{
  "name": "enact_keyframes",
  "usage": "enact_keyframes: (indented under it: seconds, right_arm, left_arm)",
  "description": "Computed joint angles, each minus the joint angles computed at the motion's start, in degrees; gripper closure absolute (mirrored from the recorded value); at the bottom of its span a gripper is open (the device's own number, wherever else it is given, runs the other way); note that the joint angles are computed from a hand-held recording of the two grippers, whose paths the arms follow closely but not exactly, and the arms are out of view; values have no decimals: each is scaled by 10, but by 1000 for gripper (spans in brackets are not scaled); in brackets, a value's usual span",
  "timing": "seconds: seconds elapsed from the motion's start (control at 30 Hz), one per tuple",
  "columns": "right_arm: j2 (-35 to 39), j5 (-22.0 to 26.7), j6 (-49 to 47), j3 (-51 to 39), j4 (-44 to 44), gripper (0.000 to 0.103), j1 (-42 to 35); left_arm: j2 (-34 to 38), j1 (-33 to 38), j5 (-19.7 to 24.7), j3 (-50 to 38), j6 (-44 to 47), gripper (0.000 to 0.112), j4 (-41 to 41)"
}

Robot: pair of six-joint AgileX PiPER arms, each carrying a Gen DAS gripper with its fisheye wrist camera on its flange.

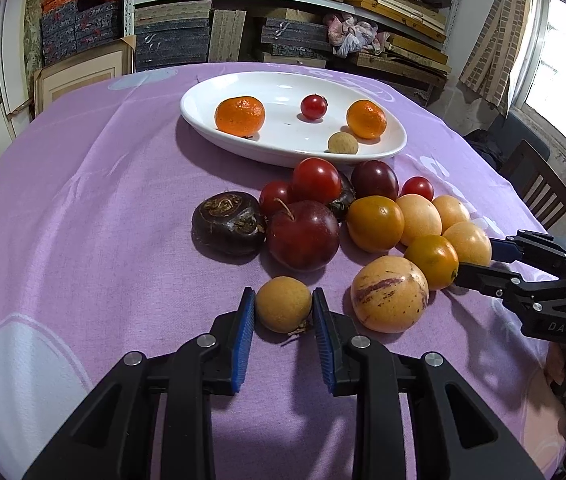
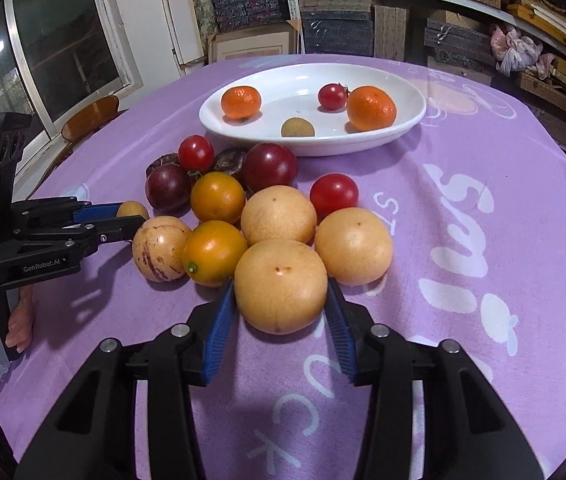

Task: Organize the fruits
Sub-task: 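Grasp small brown fruit with left gripper while right gripper grasps pale grapefruit, then release brown fruit on plate with left gripper while right gripper sets grapefruit there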

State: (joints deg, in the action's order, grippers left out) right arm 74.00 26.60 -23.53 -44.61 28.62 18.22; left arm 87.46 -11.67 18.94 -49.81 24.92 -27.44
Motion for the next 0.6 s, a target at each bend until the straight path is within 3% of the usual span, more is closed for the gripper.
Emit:
enact_keyframes:
  seconds: [0.13,0.2,0.27,0.4,0.6]
  right_arm:
    - [-34,-1,-4,18,4,59,-7]
    - [-56,17,-26,5,30,59,-30]
    - [-59,52,-28,-47,26,59,-57]
    - [-30,89,5,-198,-8,59,-81]
    - [117,107,55,-371,-56,59,-45]
  left_arm:
    - [-36,-1,-34,27,33,84,-39]
    - [-54,3,-23,17,46,84,-57]
    - [-57,4,0,-22,1,84,-4]
    - [-15,-4,55,-167,-132,84,149]
    - [168,12,185,-464,-187,84,195]
